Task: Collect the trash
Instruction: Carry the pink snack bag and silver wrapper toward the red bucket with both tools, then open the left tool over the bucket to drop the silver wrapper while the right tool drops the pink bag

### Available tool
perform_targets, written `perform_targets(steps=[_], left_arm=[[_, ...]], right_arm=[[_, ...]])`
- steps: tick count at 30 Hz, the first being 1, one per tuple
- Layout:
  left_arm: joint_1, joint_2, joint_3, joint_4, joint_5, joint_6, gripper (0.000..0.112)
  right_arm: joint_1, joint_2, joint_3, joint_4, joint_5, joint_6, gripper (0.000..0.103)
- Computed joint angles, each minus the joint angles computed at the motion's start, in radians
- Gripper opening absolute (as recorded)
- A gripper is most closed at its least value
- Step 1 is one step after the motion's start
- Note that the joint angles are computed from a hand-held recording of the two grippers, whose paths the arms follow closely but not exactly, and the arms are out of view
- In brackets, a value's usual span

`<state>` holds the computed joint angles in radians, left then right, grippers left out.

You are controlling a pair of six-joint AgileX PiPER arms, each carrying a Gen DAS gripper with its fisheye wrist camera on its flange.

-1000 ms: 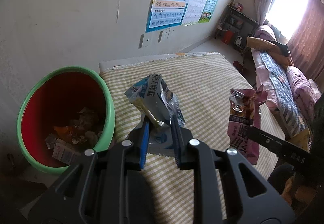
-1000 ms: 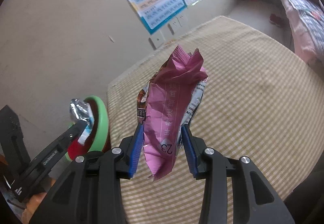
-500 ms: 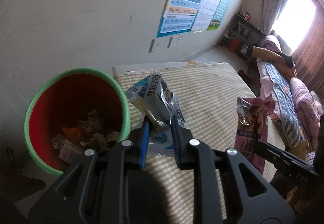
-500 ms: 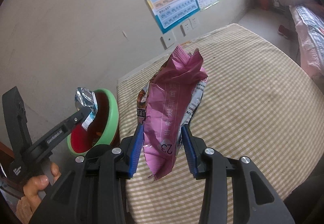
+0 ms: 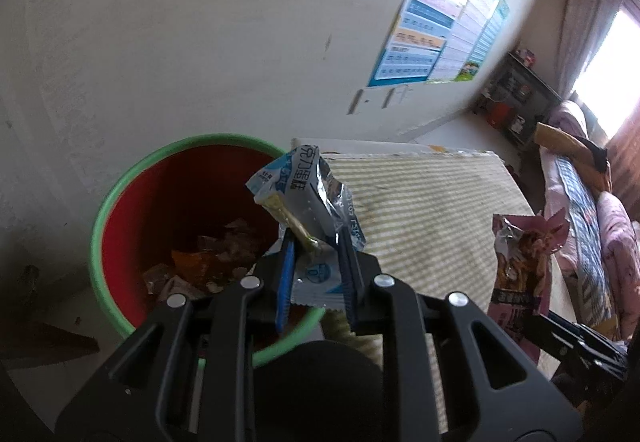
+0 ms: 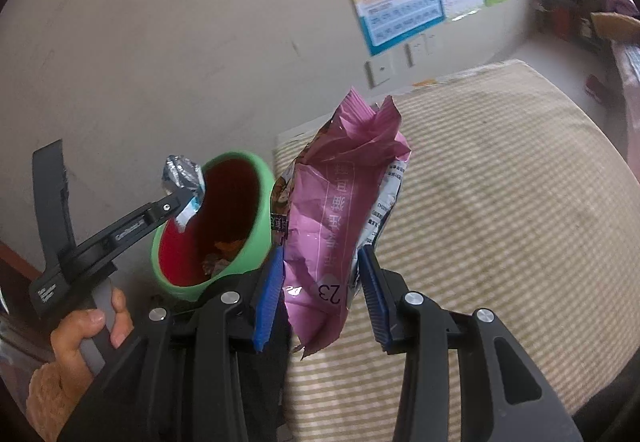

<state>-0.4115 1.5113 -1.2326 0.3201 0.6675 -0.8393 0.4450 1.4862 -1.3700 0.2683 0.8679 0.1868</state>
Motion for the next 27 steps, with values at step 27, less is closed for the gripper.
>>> perform_targets(steps=[27], left_arm=[[0.223, 0.008, 0.081, -0.099, -0.049, 0.095, 0.02]], right_arm=[[0.189, 0.434, -0.553, -0.066, 0.142, -0.074, 0.039]])
